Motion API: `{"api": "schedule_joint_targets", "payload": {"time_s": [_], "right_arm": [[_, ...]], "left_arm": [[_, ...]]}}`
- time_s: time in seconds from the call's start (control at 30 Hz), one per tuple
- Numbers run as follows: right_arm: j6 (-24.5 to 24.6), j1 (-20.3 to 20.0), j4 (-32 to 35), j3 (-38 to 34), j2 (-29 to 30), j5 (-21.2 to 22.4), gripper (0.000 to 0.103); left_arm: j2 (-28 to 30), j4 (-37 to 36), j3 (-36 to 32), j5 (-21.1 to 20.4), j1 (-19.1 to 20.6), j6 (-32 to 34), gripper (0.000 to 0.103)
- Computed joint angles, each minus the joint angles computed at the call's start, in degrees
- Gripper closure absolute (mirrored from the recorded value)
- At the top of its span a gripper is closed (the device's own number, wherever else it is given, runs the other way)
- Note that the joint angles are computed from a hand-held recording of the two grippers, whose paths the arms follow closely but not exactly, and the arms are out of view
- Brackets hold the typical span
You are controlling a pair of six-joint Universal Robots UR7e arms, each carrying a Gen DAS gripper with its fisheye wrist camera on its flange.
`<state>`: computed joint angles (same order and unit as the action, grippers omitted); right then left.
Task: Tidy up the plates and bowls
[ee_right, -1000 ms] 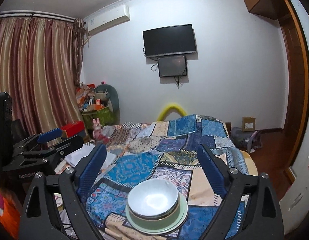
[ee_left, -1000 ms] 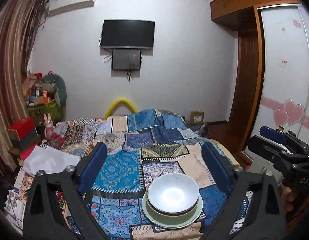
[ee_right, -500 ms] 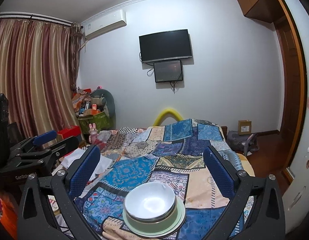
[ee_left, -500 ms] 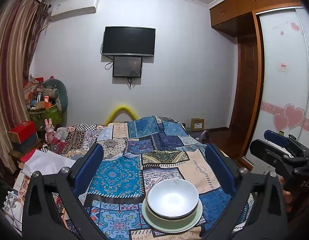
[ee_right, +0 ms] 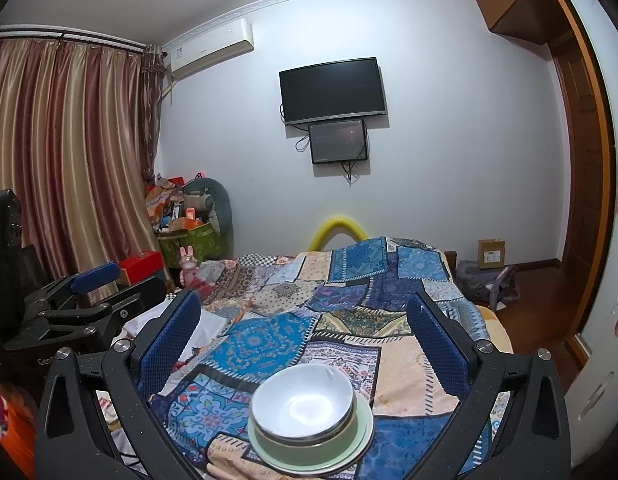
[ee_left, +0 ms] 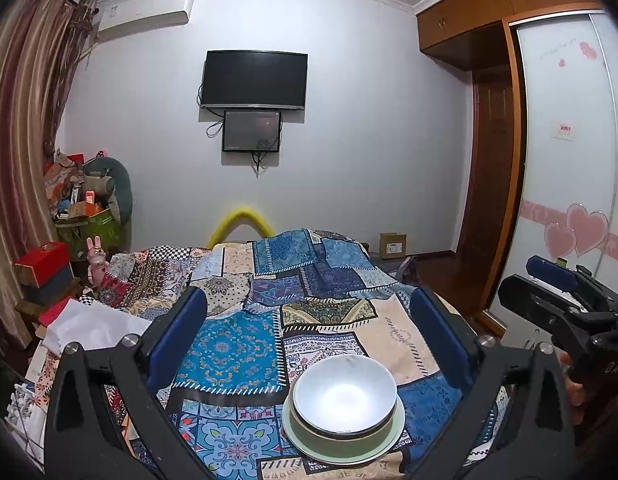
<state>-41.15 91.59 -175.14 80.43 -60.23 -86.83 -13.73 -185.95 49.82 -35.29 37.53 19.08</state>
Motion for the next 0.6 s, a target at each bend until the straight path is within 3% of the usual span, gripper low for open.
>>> {"api": "schedule_joint_targets", "payload": {"time_s": [0.6], "right_arm": [[0.8,-0.1,0.5,0.2,-0.3,-0.4,0.0]], "left_arm": [[0.1,0.1,0.2,-0.2,0.3,0.2,0.0]]}}
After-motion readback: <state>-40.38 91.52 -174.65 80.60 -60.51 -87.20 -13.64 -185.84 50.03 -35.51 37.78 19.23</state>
